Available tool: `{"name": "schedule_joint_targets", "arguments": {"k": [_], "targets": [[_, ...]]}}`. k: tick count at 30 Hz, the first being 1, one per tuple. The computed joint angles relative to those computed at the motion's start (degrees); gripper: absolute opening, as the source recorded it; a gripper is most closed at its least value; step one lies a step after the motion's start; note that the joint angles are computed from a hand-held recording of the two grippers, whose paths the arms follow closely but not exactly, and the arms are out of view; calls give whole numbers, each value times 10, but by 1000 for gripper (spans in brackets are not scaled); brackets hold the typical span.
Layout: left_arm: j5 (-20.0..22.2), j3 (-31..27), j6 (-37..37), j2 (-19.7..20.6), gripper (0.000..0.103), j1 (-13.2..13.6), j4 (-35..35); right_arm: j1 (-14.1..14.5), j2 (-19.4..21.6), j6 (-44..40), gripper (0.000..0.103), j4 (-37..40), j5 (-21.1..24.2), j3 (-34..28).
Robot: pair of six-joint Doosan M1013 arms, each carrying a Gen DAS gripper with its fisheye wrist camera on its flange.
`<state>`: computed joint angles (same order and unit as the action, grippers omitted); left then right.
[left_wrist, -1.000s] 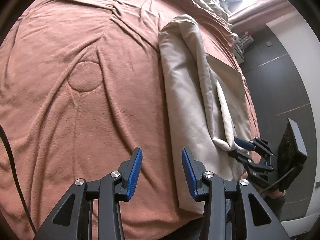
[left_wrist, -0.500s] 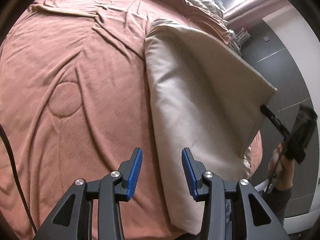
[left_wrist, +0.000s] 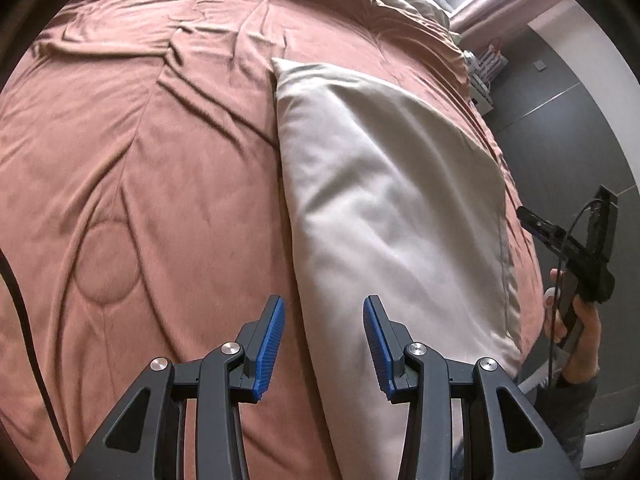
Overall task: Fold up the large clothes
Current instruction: 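Grasp the end of the folded beige fabric with both tools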
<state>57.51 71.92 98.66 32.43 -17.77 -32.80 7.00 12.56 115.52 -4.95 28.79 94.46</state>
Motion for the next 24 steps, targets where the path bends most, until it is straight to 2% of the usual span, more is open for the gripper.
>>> {"name": "schedule_joint_targets", "arguments": {"k": [4, 8, 11, 15, 20, 24], "targets": [[1, -37, -11, 24, 44, -6, 18, -6, 27, -40, 73, 39, 45, -42], [10, -94, -39, 61, 49, -16, 49, -4, 73, -27, 73, 7, 109, -95], [14, -127, -56, 82, 52, -20, 70, -11, 92, -16, 71, 2, 127, -118], [18, -164, -62, 104, 52, -21, 84, -29, 116, -44, 63, 52, 145, -143], [23, -209, -74, 132, 53, -23, 99, -36, 125, -27, 62, 75, 130, -142], [9, -222, -79, 138, 53, -27, 110, -52, 116, -59, 59, 152, 103, -116]]}}
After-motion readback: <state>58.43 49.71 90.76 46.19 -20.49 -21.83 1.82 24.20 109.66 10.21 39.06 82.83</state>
